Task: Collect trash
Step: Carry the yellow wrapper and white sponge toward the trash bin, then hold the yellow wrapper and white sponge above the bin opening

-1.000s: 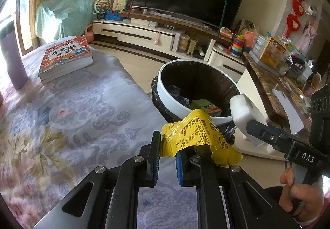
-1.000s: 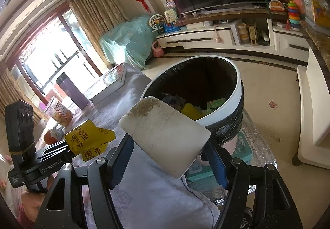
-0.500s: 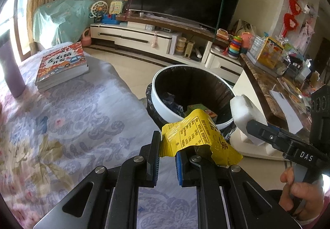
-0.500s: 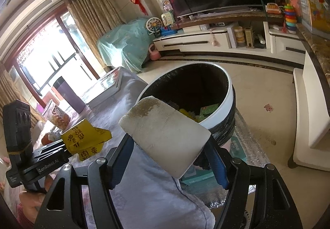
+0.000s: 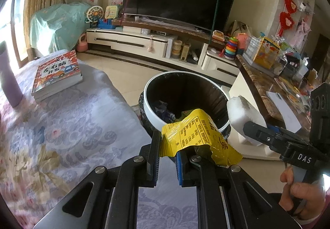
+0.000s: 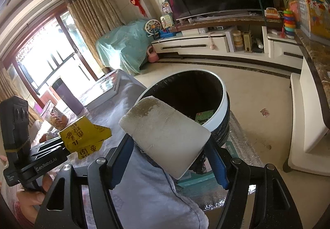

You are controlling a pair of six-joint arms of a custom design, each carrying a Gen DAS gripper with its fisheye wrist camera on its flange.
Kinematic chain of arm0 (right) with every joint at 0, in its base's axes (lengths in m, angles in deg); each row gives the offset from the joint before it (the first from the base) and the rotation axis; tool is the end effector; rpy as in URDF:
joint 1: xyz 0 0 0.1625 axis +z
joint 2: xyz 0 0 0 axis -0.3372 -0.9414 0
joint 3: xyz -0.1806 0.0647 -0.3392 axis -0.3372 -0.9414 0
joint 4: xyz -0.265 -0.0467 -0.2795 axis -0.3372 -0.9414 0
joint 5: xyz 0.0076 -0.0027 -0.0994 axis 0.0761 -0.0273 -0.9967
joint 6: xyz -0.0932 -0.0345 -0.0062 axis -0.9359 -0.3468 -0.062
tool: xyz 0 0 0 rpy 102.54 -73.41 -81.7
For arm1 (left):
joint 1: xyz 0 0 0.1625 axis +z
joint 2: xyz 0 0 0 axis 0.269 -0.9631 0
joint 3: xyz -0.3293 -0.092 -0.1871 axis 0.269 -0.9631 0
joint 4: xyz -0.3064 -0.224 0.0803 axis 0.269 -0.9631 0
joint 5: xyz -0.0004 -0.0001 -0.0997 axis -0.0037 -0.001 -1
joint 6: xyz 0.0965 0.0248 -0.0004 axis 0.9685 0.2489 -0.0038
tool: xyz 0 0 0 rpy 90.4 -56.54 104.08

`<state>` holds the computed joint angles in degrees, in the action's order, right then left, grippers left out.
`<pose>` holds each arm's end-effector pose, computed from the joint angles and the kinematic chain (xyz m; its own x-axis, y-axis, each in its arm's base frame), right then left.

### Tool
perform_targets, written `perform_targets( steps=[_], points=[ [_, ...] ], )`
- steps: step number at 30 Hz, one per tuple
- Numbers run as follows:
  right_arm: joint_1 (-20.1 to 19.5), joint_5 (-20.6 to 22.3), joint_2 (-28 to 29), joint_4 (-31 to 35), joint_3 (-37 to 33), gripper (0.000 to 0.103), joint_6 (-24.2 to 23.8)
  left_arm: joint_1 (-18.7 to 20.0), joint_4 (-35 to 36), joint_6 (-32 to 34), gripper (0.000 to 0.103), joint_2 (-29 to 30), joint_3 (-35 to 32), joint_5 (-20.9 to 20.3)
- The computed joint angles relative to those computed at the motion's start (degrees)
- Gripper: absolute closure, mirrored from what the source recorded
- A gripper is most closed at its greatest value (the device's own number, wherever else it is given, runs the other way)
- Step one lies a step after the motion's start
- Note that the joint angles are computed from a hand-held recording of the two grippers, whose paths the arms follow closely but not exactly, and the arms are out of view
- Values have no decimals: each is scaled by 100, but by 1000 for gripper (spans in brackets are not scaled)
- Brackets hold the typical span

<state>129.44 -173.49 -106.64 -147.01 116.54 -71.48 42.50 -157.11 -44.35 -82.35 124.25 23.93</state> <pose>0.2703 -0.5213 0.1340 -0.9081 0.0602 0.4144 -0.2599 0.6950 -0.6704 -0.2090 -0.6683 0.2603 -0.7447 0.4782 -0.4655 0.6491 0.6811 -0.3387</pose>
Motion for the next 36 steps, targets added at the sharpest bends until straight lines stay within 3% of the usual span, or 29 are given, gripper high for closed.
perform_targets(
  steps=[36],
  points=[
    [-129,-29,-24,195,-249,32,-116,-76,218,190,91,578,-677,157]
  ],
)
